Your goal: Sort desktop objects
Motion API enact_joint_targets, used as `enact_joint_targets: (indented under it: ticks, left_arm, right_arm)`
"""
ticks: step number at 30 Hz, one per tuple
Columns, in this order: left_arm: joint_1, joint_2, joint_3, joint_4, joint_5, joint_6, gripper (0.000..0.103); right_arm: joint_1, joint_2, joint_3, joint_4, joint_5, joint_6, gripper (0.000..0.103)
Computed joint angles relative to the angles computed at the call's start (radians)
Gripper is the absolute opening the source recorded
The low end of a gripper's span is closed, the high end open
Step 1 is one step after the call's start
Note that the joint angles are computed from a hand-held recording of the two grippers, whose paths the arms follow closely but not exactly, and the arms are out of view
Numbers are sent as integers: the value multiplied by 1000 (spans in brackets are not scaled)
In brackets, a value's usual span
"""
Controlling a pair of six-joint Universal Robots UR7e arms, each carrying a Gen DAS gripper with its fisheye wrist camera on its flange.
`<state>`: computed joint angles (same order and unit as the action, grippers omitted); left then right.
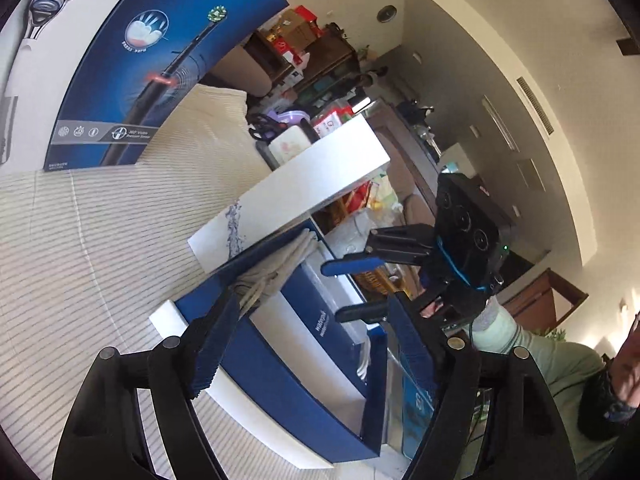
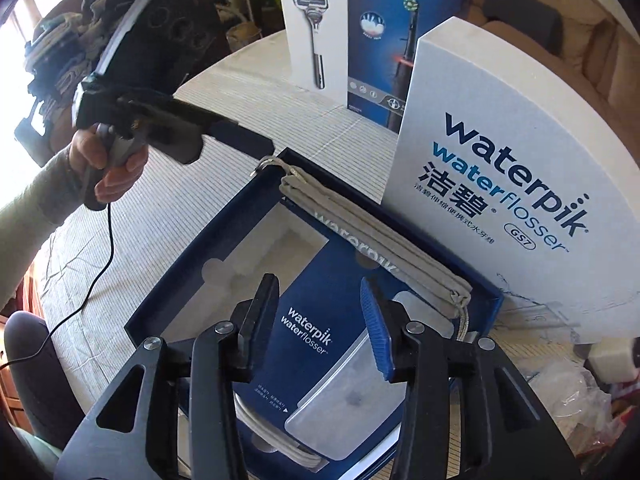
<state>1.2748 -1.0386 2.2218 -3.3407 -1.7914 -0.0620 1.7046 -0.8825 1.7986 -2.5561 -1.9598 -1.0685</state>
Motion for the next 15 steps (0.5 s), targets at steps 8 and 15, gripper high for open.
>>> enact_joint_targets:
  ticks: [8,15]
  left_arm:
    - [-49,1,51,-47,22,-102,79]
    - [-90,25,94,-224,60,-171,79]
  right_arm:
    - [8,27,-18,-18,9,21,40]
    - [11,51,-22,-42,6,31,40]
